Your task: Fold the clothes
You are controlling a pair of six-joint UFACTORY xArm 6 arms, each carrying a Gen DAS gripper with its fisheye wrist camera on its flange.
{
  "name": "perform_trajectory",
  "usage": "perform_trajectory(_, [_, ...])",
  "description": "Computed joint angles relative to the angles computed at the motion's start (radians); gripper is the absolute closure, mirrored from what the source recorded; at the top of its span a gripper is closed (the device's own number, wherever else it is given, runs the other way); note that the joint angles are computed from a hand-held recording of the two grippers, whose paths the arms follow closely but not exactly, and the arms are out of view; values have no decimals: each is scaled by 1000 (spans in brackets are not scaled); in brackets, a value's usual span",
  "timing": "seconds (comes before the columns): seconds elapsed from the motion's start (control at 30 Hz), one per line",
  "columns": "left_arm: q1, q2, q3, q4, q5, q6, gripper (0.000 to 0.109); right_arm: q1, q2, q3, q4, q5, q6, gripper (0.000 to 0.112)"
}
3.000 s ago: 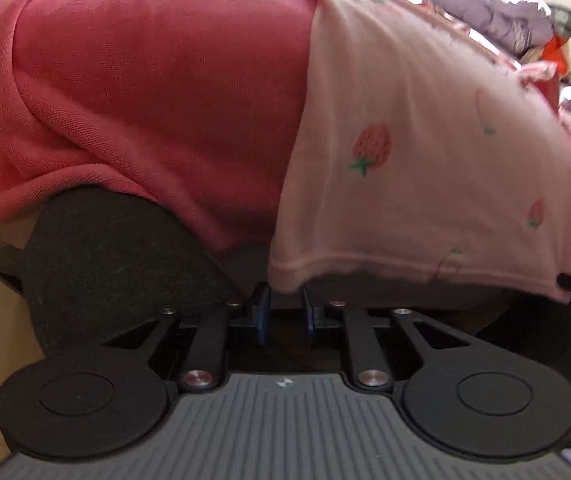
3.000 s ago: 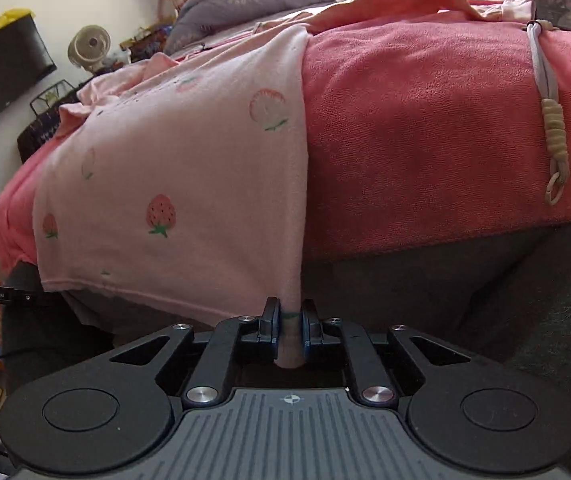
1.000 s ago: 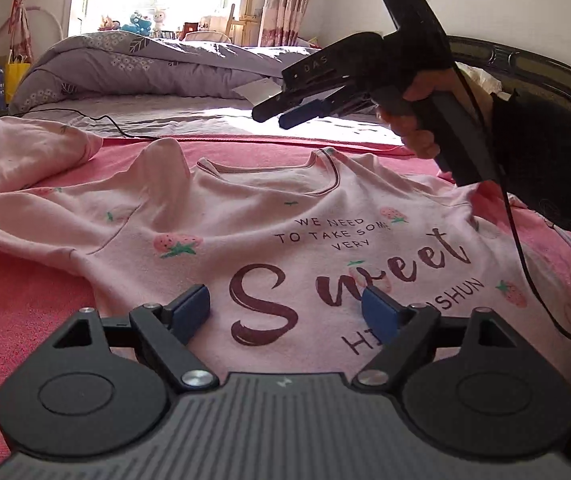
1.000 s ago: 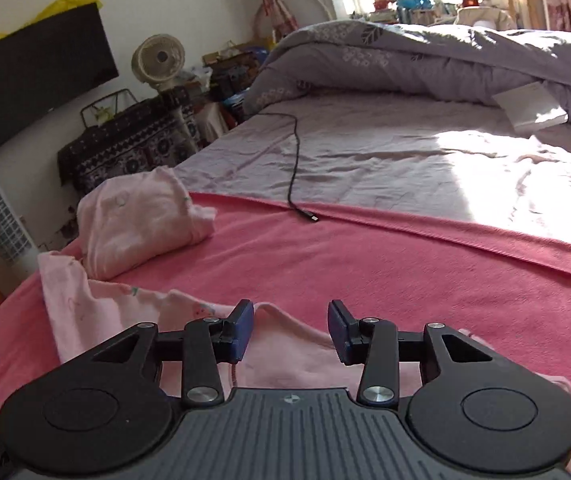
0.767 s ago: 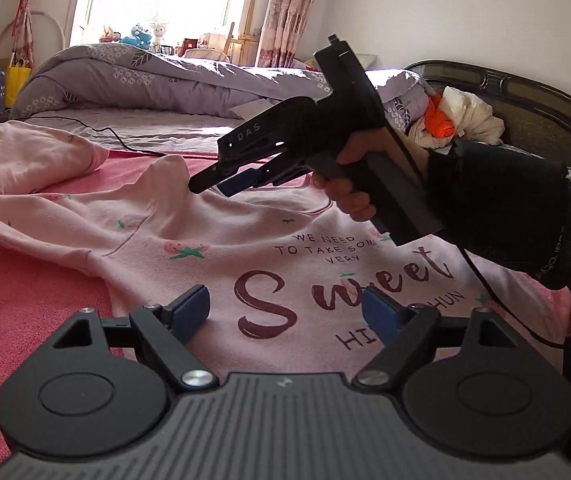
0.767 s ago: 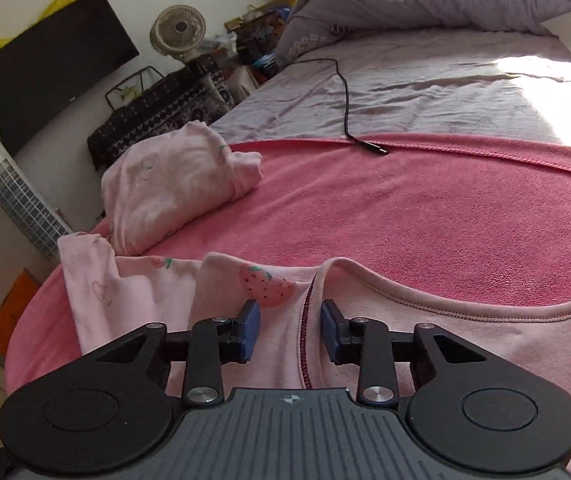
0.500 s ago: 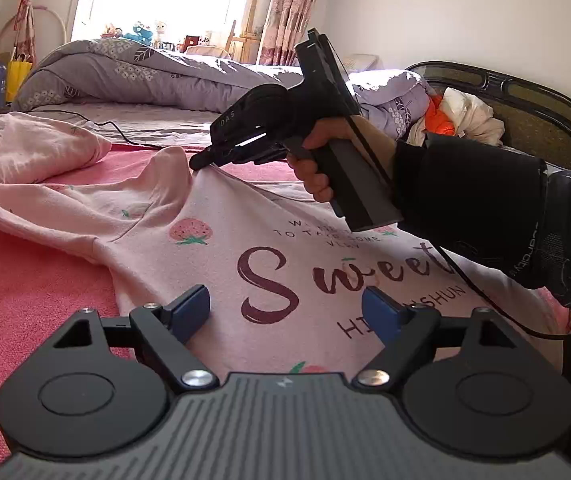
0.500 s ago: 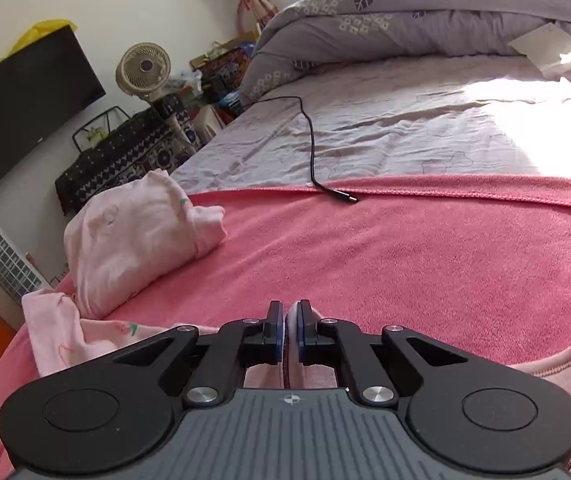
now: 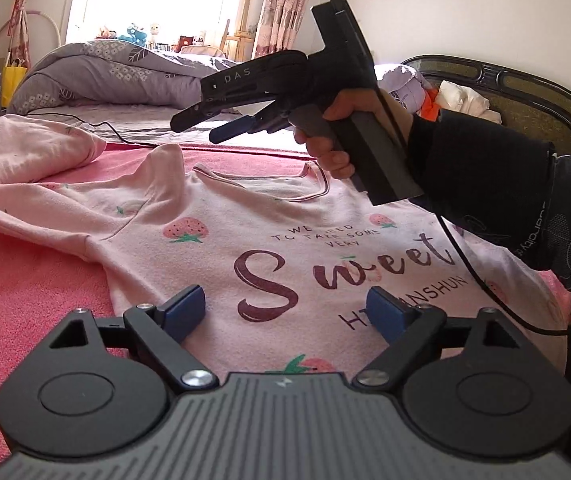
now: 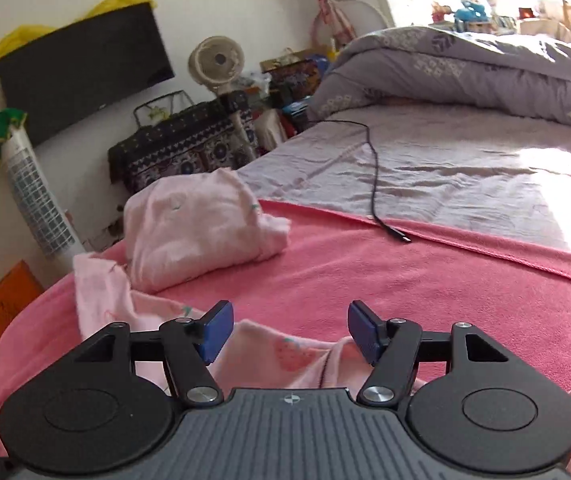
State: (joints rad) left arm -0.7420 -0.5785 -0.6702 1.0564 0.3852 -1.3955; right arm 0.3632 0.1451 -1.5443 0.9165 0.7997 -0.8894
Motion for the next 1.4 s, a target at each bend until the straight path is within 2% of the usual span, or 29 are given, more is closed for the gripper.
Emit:
perform_trajectory(0.1, [1, -1, 2, 3, -2, -4, 19, 83, -31, 59, -220, -75, 63, 51])
perform_trajectory(0.13, [3, -2, 3, 6, -5, -7, 19, 111, -29, 75, -307, -110, 113, 73])
perform_trajectory(0.17, [6, -3, 5, 9, -9, -9, 19, 131, -18, 81, -351, -146, 156, 105])
perform_trajectory(0.23, [14, -7, 12, 15, -25, -18, 19, 160, 2, 84, -397, -202, 218, 104])
perform_trajectory(0.33, [21, -10, 18, 24, -41, -33, 18, 180, 26, 65, -342, -257, 221, 105])
perform_trajectory(0.4, [23, -9, 18, 30, -45, -39, 18, 184, 49, 39, -309, -257, 194, 105])
perform_trajectory(0.5, [23, -6, 18, 44, -50, -54, 17, 192, 103, 12, -339, -275, 228, 104])
perform_trajectory(0.53, [24, -5, 17, 45, -52, -57, 17, 198, 111, 20, -306, -309, 215, 103])
perform_trajectory(0.63, [26, -4, 19, 55, -60, -65, 16, 193, 100, 19, -282, -295, 201, 101])
perform_trajectory(0.7, [28, -3, 20, 57, -65, -66, 15, 167, 78, 22, -215, -258, 190, 89])
perform_trajectory(0.77, [29, -4, 22, 63, -68, -73, 15, 134, 24, 68, -128, -288, 163, 54])
perform_trajectory(0.83, [29, -5, 23, 64, -68, -74, 15, 87, -33, 111, -61, -314, 104, 50])
perform_trajectory(0.9, [30, -6, 24, 65, -68, -74, 15, 29, -83, 154, -127, -338, 125, 49])
perform_trajectory(1.07, [23, -7, 23, 65, -55, -71, 15, -119, -189, 332, -558, -484, 380, 49])
perform_trajectory(1.17, [16, -2, 18, 68, -44, -72, 15, -188, -184, 367, -708, -464, 505, 49])
perform_trajectory(1.2, [16, -1, 16, 68, -43, -70, 14, -201, -167, 368, -715, -441, 527, 53])
perform_trajectory(1.23, [16, 1, 15, 67, -43, -67, 14, -201, -159, 373, -699, -452, 536, 65])
perform_trajectory(1.27, [17, 4, 14, 66, -44, -64, 14, -202, -150, 378, -681, -462, 544, 72])
perform_trajectory(1.3, [18, 5, 13, 62, -45, -58, 14, -202, -142, 382, -664, -472, 551, 82])
perform_trajectory(1.33, [18, 6, 12, 60, -45, -55, 14, -196, -143, 379, -674, -477, 574, 102])
perform_trajectory(1.4, [15, 6, 12, 59, -39, -50, 14, -197, -131, 362, -749, -493, 674, 103])
